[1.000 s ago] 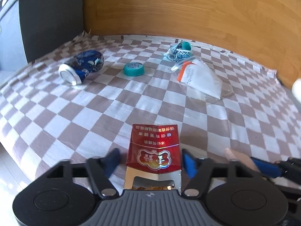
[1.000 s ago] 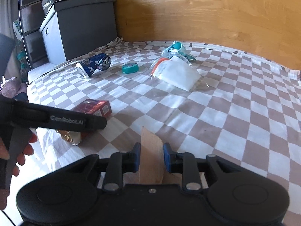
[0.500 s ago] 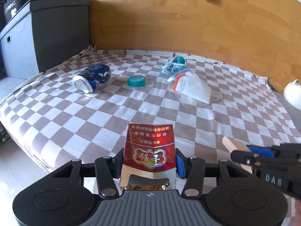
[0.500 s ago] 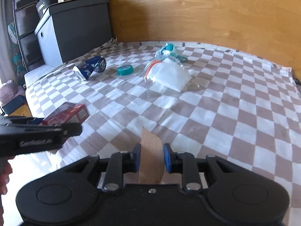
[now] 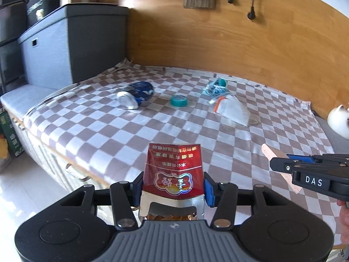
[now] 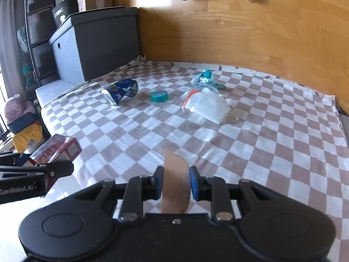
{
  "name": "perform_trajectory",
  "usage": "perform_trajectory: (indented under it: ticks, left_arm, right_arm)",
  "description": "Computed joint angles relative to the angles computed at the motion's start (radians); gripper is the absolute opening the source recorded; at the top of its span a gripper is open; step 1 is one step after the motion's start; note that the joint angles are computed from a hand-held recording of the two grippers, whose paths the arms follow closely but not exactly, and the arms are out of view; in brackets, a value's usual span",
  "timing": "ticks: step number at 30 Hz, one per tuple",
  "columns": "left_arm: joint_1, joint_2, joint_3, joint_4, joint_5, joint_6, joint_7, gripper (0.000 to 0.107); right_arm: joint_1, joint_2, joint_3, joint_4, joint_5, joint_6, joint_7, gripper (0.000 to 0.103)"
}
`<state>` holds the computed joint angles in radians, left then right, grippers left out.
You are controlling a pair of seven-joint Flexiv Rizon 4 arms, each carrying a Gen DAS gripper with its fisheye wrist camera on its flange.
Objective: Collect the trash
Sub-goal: 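Lift the red box and wooden stick with both tools and carry them over the bin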
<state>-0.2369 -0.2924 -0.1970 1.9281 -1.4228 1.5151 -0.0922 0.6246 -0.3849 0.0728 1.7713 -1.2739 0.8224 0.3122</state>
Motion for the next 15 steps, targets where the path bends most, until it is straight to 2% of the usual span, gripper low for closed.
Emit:
perform_trajectory:
  ticks: [7, 15]
  left_arm:
    - [0.006, 0.049, 0.038, 0.042, -0.045, -0.015, 0.01, 0.052]
    - [0.022, 0.071, 0.078, 0.083, -0.064, -0.024, -0.006, 0.052]
  right_arm:
    - [0.036, -0.024, 0.005, -0.051, 0.019, -0.021, -0.036, 0.026]
    - [0.082, -0.09, -0.009, -0.126, 0.05, 0.028, -0.084, 0.026]
